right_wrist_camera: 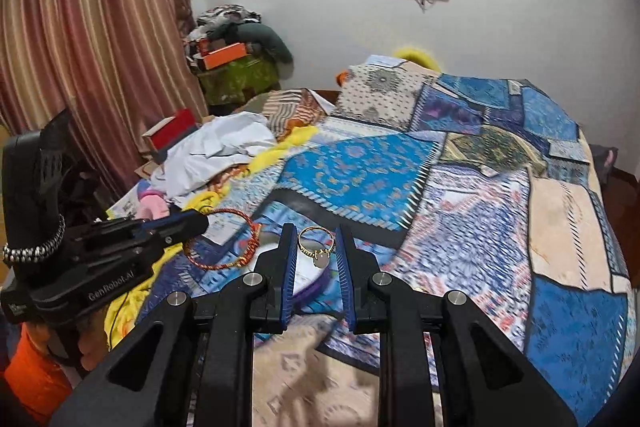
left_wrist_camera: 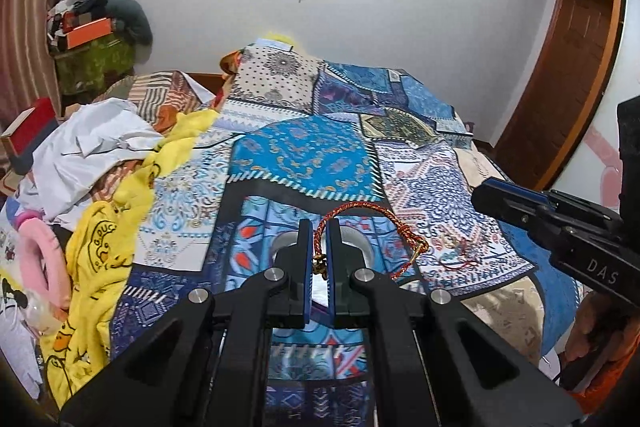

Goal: Organize jewelry
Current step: 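Move left gripper's red bracelet and right gripper's gold ring over the heart box, then release the bracelet from the left gripper and gold ring from the right into the box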

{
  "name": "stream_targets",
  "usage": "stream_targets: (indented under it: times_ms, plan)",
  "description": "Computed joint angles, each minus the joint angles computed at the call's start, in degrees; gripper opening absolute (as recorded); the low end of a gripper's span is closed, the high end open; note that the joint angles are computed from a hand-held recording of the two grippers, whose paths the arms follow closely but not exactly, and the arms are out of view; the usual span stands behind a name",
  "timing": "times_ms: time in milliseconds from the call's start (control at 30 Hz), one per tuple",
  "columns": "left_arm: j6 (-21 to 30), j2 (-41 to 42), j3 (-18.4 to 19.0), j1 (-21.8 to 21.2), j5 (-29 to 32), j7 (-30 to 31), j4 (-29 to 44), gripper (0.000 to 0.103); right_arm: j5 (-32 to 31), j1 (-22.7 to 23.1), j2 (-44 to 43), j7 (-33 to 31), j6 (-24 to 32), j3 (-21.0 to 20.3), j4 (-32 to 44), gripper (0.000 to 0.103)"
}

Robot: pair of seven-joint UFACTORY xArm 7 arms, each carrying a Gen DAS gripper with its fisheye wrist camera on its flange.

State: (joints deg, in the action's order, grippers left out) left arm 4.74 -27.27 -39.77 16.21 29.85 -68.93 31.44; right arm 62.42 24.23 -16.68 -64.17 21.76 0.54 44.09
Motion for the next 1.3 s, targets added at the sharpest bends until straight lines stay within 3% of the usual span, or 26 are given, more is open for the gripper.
stream_targets:
  times_ms: [367, 600, 900, 1133, 1300]
  plan:
    - [-2.55, 3.99, 0.55, 2.13, 0.34, 1.02, -1.21, 0.004, 0.58, 0.26, 6.66, -0.69, 0.83, 3.39, 4.27, 0.018]
    - [-4.41, 10.28, -4.06, 7.99, 3.31, 0.66, 1.04, 0.004, -1.83, -1.87, 10.66, 1.95, 2.14, 5.24, 5.93, 0.018]
    - [-5.91, 17.35, -10.74, 17.01, 13.58, -5.55, 4.92, 0.004, -5.74, -3.99, 14.40, 5.09, 3.58, 7.03, 7.28, 0.018]
    - [-4.66, 19.37, -9.09, 15.63, 20.15, -10.04, 6.63, 0.004, -7.38, -4.65, 15.41, 5.17, 4.44, 8.12, 7.40, 0.018]
    - [-3.97, 17.65, -4.38, 11.30, 21.79, -12.59, 6.00, 0.004, -9.27, -4.96, 16.08, 6.42, 5.33, 8.34, 7.59, 0.018]
